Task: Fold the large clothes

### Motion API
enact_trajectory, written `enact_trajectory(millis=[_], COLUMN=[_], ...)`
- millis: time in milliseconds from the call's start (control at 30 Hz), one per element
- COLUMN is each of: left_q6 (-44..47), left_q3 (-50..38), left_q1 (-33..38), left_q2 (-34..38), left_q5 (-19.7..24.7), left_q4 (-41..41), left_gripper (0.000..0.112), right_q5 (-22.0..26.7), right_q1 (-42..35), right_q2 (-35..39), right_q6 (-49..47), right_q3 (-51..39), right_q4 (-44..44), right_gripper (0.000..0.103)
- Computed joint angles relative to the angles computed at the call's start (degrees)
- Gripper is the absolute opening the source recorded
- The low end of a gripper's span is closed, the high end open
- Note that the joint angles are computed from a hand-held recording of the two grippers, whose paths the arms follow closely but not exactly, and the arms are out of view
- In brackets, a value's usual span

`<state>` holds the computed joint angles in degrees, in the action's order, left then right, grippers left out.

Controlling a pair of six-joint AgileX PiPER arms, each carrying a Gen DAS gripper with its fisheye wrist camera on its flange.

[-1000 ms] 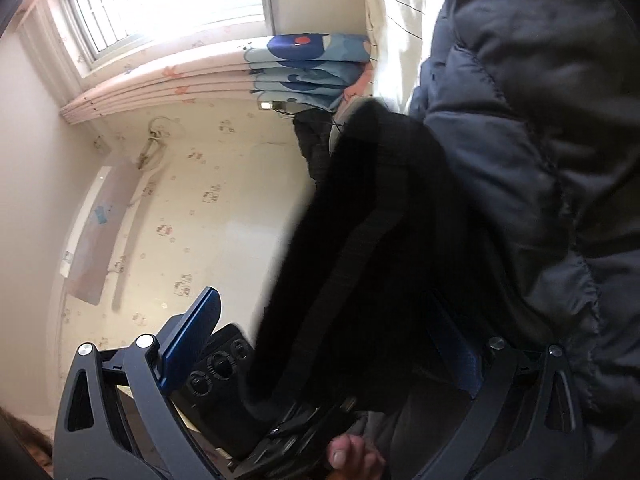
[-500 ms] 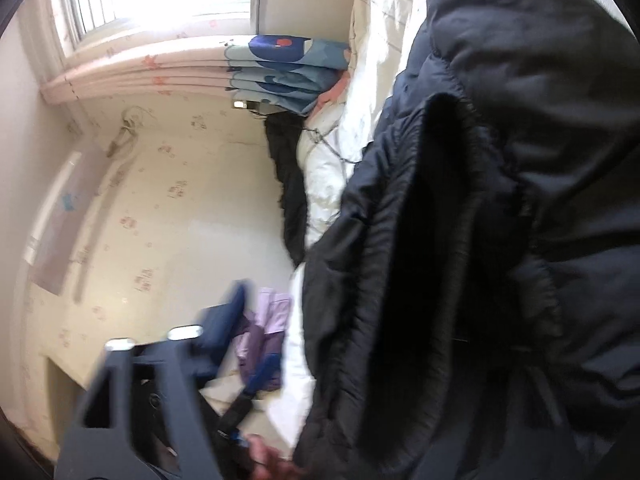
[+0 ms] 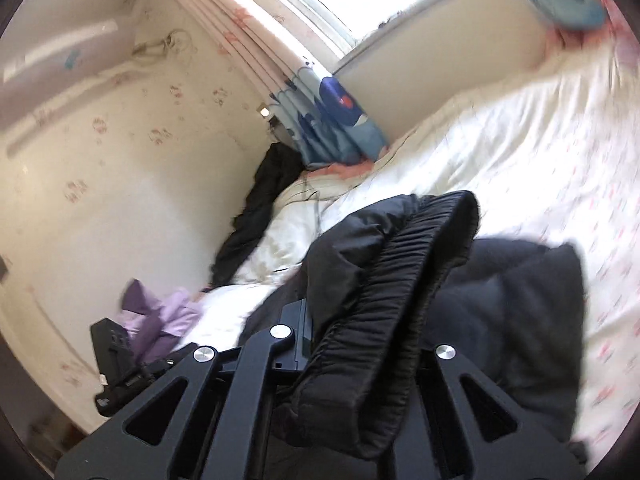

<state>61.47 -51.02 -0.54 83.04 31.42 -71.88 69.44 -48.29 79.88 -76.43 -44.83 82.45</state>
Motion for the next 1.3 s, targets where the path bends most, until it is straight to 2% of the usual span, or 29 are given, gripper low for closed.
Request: enact_trajectory(millis=[67, 200, 267, 333, 433, 500, 600, 700, 733, 833, 867, 900, 933, 967, 1033, 1067, 1100, 1200, 1233, 1300], left_q6=[-2.4, -7.9, -13.2, -20.2, -25.0, -25.0, -26.9, -32.9, -34.5, -32.3, -29.4, -28.2, -26.0, -25.6, -28.3, -30.5, -34.2, -43.2, -44.6, -44.1], left_q3=[-1.1, -2.6, -3.5, -4.8, -6.1, -6.5, -6.3, -5.6, -4.6, -2.7, -1.7, -1.3, -1.1, -1.2, -2.2, -2.4, -2.9, -4.7, -4.8, -5.2], left_q1=[0.8, 1.4, 0.3, -0.8, -1.2, -1.1, -2.1, -3.9, -4.8, -6.1, -6.8, -7.3, -7.8, -8.2, -9.5, -10.1, -10.8, -12.2, -12.6, -13.2], left_q2=[2.6, 7.0, 8.7, 10.9, 13.9, 14.9, 14.3, 12.8, 11.4, 8.1, 6.8, 6.1, 5.8, 6.2, 7.7, 8.3, 9.2, 12.2, 12.9, 14.5], left_q5=[-0.4, -1.0, -3.2, -5.0, -6.2, -6.5, -7.6, -9.7, -11.6, -14.2, -15.3, -15.7, -15.9, -15.9, -15.5, -15.5, -15.5, -14.8, -14.7, -14.0], left_q4=[1.5, 5.2, 10.7, 18.1, 23.4, 24.0, 27.0, 33.9, 35.6, 34.0, 31.7, 30.9, 29.3, 29.1, 32.5, 34.8, 38.6, 48.4, 50.1, 50.4], left_gripper=[0.088, 0.087, 0.087, 0.088, 0.087, 0.087, 0.087, 0.087, 0.087, 0.088, 0.088, 0.088, 0.088, 0.088, 0.088, 0.088, 0.088, 0.088, 0.088, 0.089], right_q5=[-3.1, -10.2, -14.7, -17.3, -19.9, -19.0, -19.0, -19.7, -21.5, -30.1, -30.7, -29.0, -25.0, -23.0, -19.4, -19.9, -22.6, -35.9, -38.1, -38.4], right_q1=[-0.4, -1.2, 0.4, 1.6, 2.6, 0.9, 0.0, -1.9, -2.2, -1.6, -1.8, -3.3, -5.2, -5.4, -2.8, 0.1, 3.7, 13.2, 13.8, 12.9], right_q2=[1.3, 9.4, 12.3, 13.8, 13.8, 14.7, 13.4, 10.0, 7.9, -1.6, -3.8, -6.6, -8.4, -9.8, -10.5, -9.7, -8.4, -2.4, 1.6, 4.7], right_q6=[-0.1, -1.1, -0.8, 0.0, -0.1, 0.5, 3.2, 6.4, 7.1, 4.1, 2.9, -0.5, -5.1, -7.5, -10.2, -9.4, -7.8, 2.8, 5.4, 6.2], right_q3=[-0.1, 1.5, 1.8, 1.8, 2.5, 2.2, 2.2, 2.4, 3.1, 7.5, 8.3, 9.8, 11.1, 11.6, 11.8, 11.4, 11.0, 9.0, 7.9, 7.3], right_q4=[-1.0, -2.7, -4.5, -5.7, -6.8, -7.7, -8.9, -11.1, -11.3, -8.2, -6.9, -3.3, 0.1, 1.3, 0.6, -0.6, -2.5, -12.8, -15.8, -16.6], right_gripper=[0.006, 0.006, 0.006, 0.006, 0.007, 0.012, 0.02, 0.033, 0.039, 0.046, 0.048, 0.05, 0.055, 0.061, 0.07, 0.07, 0.07, 0.07, 0.068, 0.068])
